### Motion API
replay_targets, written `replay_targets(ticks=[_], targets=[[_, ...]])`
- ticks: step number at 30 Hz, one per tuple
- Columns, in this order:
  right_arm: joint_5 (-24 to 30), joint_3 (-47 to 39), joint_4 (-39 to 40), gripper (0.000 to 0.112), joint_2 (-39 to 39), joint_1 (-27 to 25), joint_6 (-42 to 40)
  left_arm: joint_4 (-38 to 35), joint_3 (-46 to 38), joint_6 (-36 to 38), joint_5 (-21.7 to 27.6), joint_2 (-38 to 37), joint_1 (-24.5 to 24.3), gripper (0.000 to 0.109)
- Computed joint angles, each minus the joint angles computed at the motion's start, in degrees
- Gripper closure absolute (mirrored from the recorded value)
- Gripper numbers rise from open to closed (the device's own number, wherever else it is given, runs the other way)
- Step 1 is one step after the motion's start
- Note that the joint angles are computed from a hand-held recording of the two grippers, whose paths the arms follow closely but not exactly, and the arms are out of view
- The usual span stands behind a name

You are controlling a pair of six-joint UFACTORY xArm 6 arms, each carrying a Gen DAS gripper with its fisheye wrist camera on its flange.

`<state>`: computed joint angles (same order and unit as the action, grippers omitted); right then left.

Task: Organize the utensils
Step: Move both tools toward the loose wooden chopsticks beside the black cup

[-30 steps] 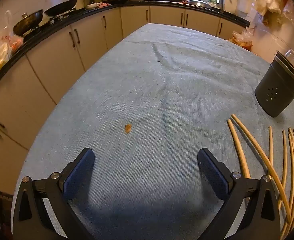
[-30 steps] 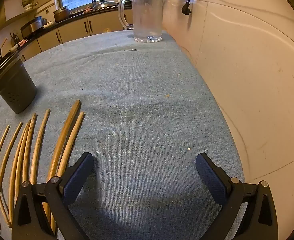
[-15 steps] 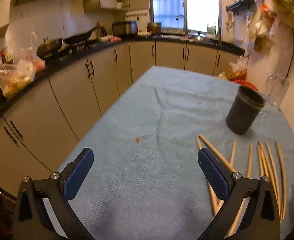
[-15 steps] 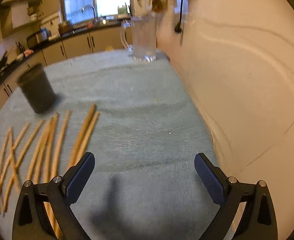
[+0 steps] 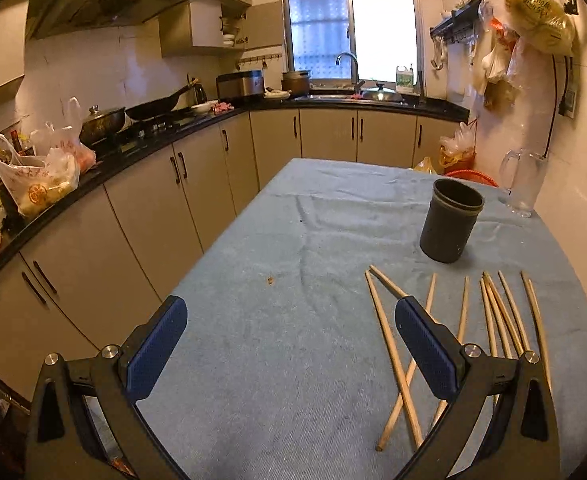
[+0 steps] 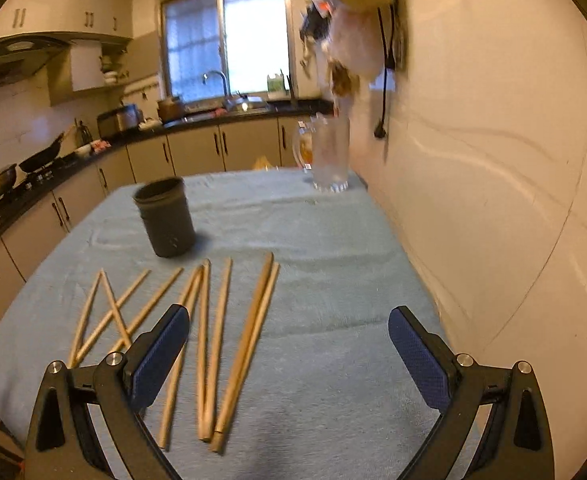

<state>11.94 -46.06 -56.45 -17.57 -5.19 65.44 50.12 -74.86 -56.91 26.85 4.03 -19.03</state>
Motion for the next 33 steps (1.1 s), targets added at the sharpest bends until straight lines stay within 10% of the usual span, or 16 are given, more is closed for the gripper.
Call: replay_targets(ticks=[33], targets=[[2.2,3.3,-13.7,0.011,-7.1,5.4,11.8,1.8,8.2,-2.7,-4.2,-7.0,0.3,0.006]])
